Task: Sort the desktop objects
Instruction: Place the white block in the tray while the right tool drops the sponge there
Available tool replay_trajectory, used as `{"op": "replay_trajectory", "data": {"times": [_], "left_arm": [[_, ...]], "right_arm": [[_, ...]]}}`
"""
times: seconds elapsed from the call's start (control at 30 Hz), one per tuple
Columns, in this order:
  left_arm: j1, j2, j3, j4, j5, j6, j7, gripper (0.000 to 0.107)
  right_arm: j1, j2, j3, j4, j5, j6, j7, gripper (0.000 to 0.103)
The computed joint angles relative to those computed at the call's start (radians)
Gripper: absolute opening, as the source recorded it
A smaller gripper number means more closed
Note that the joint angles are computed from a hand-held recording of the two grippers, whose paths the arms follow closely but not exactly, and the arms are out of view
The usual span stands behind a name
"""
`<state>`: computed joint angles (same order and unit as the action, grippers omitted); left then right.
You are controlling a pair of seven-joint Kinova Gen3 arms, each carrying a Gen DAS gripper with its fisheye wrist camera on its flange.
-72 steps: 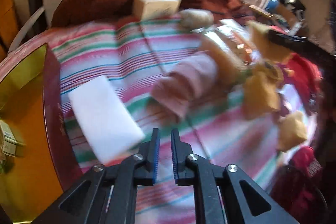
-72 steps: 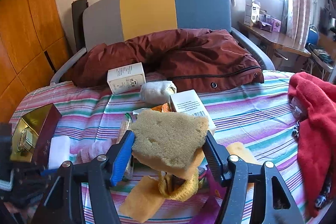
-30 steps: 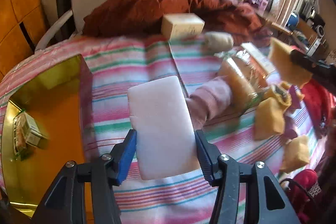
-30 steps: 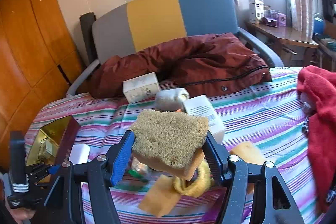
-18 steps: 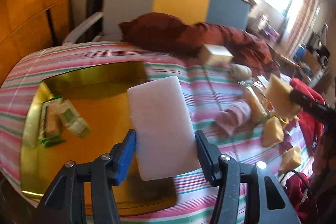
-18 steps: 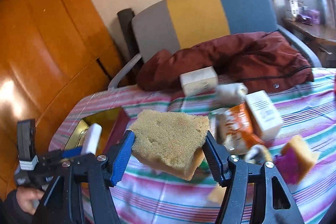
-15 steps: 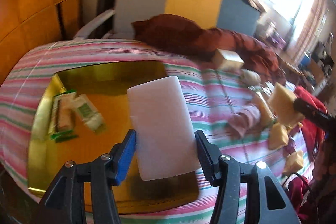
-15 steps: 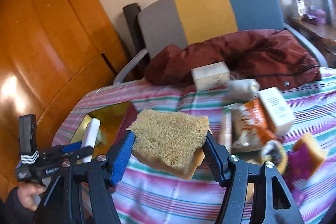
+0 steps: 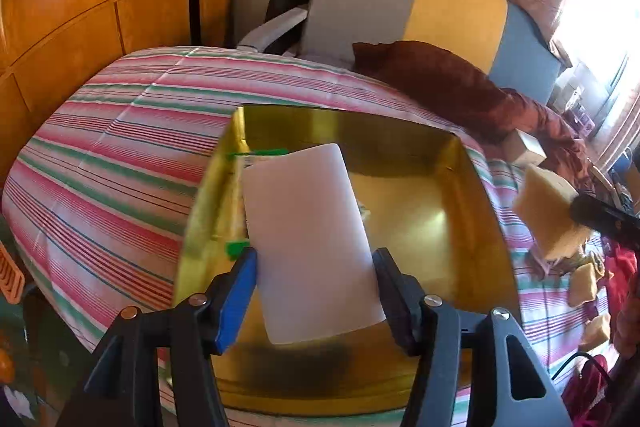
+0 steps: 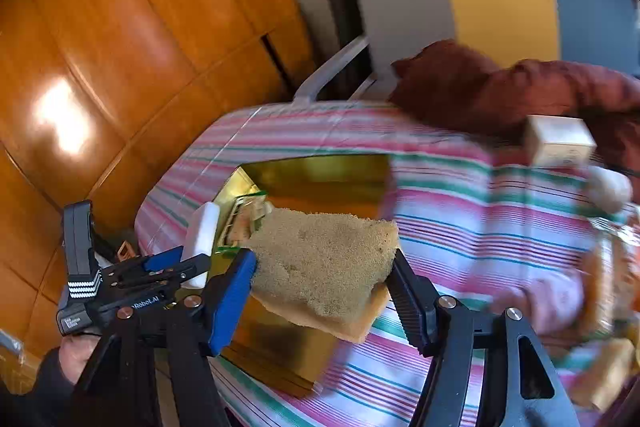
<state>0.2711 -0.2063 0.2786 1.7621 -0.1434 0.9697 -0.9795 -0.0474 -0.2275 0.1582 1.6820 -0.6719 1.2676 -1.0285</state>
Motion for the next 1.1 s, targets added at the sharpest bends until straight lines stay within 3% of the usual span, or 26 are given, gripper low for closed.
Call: {"op": "replay_trajectory", "data": {"times": [0.13,0.2,0.33,0.5,0.53,0.6,0.73,0.9,1.1], "left_arm": [[-0.009,0.012,-0.02,-0.003,0.0,0.023,-0.033,0.066],[-0.014,0.013,-0.012,0.001,-0.023,0.028,-0.02,0.076],[-0.023,-0.008,-0.016,0.028,-0.035,0.009,-0.013,0.08],[-0.039,-0.037,-0.039,0.061,0.018,-0.022,-0.007,0.08],[-0.042,-0.041,-0.035,0.063,0.019,-0.024,-0.005,0.08],[-0.047,-0.052,-0.013,0.068,0.011,-0.03,0.014,0.08],[-0.048,-0.065,0.014,0.064,0.005,-0.025,0.04,0.08],[-0.034,-0.079,0.023,0.064,0.009,-0.026,0.028,0.08],[-0.031,-0.083,0.019,0.074,0.058,-0.043,0.036,0.08]], "right_arm": [[-0.024,0.074,-0.098,-0.054,-0.013,-0.064,-0.112,0.069],[-0.053,0.119,-0.098,-0.079,-0.065,-0.09,-0.15,0.078],[-0.071,0.177,-0.147,-0.119,-0.059,-0.136,-0.228,0.081],[-0.055,0.177,-0.144,-0.089,-0.085,-0.126,-0.222,0.085],[-0.047,0.18,-0.136,-0.08,-0.107,-0.116,-0.214,0.087],[-0.023,0.195,-0.115,-0.061,-0.178,-0.086,-0.2,0.1],[0.014,0.212,-0.115,-0.059,-0.247,-0.075,-0.222,0.102],[0.012,0.169,-0.128,-0.066,-0.17,-0.076,-0.208,0.102],[-0.003,0.081,-0.114,0.007,-0.039,-0.09,-0.172,0.102]]}}
